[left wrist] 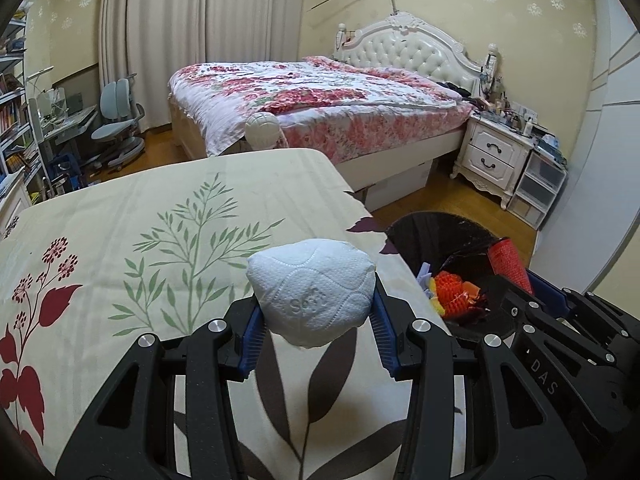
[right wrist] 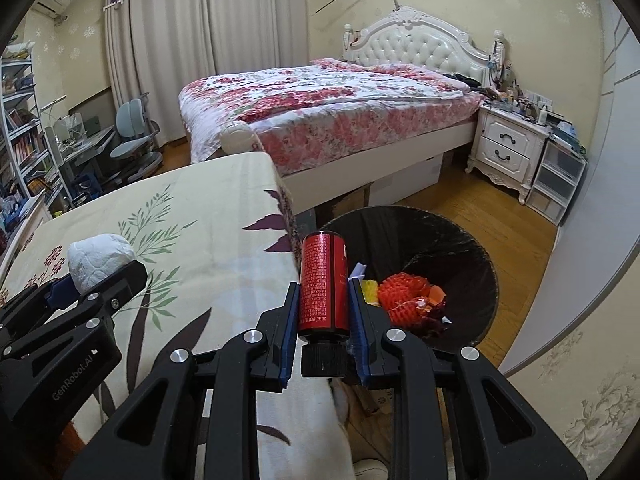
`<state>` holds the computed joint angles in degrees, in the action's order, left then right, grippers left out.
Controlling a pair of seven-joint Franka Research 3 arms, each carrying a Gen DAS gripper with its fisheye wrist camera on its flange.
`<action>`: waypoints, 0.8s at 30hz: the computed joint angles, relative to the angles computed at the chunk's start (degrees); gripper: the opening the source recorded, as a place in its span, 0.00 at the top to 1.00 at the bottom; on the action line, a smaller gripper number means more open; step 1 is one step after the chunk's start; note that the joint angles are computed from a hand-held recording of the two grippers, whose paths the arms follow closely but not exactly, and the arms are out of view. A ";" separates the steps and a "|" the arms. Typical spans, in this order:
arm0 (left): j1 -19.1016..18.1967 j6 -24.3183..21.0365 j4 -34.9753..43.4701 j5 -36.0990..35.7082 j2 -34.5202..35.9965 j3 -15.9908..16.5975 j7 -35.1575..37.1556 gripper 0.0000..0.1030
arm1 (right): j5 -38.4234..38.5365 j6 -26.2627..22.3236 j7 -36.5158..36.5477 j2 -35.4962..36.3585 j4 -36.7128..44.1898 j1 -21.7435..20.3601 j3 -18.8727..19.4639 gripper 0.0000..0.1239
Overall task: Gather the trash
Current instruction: 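Carry the white foam piece over the bin with the left gripper while the right gripper carries the canister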
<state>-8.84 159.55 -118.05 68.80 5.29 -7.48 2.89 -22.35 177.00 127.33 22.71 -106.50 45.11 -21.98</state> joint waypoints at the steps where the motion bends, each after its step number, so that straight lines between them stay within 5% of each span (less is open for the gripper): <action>1: -0.12 0.13 0.77 0.19 0.60 -0.08 0.02 0.56 | -0.07 -0.04 0.52 0.10 0.08 0.27 -0.72 0.80; 8: -2.47 0.01 7.73 0.04 6.21 0.42 2.55 0.56 | 0.16 -0.49 2.93 2.23 2.45 -0.22 -3.28 0.80; 24: -8.74 -2.77 24.91 -11.52 20.34 4.80 16.28 0.56 | 8.57 -1.69 -1.72 9.81 11.32 -6.59 -0.08 0.80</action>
